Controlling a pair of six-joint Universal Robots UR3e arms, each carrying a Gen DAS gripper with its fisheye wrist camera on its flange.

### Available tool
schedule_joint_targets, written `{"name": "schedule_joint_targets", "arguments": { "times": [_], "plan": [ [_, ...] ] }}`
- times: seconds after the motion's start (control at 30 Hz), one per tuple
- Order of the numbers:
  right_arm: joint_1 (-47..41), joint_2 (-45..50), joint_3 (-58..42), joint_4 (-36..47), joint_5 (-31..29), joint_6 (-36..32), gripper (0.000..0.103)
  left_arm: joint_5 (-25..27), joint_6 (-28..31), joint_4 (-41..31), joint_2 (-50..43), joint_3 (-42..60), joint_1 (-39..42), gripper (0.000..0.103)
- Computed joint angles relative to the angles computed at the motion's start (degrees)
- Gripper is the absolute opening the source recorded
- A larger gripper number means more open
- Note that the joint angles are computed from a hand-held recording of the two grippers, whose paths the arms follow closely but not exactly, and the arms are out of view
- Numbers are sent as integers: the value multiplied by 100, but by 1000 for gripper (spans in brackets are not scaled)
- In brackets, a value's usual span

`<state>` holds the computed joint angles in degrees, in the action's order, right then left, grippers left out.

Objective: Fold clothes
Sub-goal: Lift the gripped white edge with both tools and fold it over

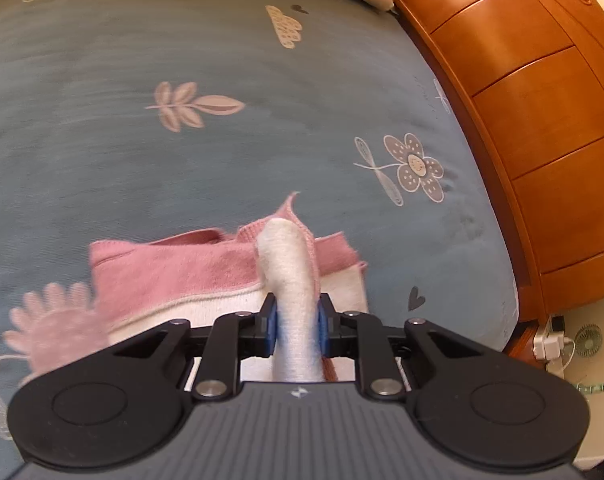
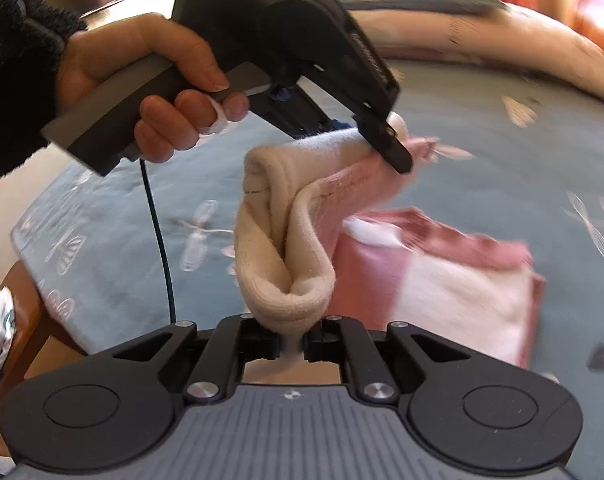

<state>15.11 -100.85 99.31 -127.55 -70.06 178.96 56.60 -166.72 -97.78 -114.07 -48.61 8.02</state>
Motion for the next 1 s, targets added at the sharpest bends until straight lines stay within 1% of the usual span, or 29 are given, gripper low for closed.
{"name": "schedule_joint_targets", "arguments": {
  "times": [0.17,0.27,0.43,0.53,0.6,0.7,0.8,0.87,0.9,0.97,1.0],
  "plan": [
    [-810,-694,576,469,255,-110,11,182,-599,881,-313,-191,-650,18],
    [-1211,-985,839,710,392,-154,11,264,-796,1287,-448,-335,-968,18],
    [-1807,-1412,1177,1188,607,-344,11,499,-928,1692,-737,-263,-1371,18],
    [-2124,-1615,1392,1483,806,-267,11,649,-1031,1964,-866,-350,-1566,18],
    [-2277,-1686,1543,1536,841,-221,11,708,-1121,2141,-933,-433,-1654,18],
    [-2642,-1963,1725,1879,996,-376,11,819,-1154,2310,-1035,-491,-1762,18],
    [-2767,-2094,1866,2031,1077,-312,11,867,-1200,2493,-1064,-614,-1826,18],
    [-3089,-2214,1994,2309,1322,-362,12,930,-1135,2652,-1040,-759,-1882,19],
    [-3356,-2302,2081,2548,1505,-484,12,962,-1103,2731,-1030,-829,-1911,21],
    [-3816,-2425,2245,2969,1815,-708,13,925,-953,2861,-1042,-901,-1952,37],
    [-4007,-2463,2329,3139,1944,-799,15,919,-886,2930,-1020,-948,-1981,38]
  ]
}}
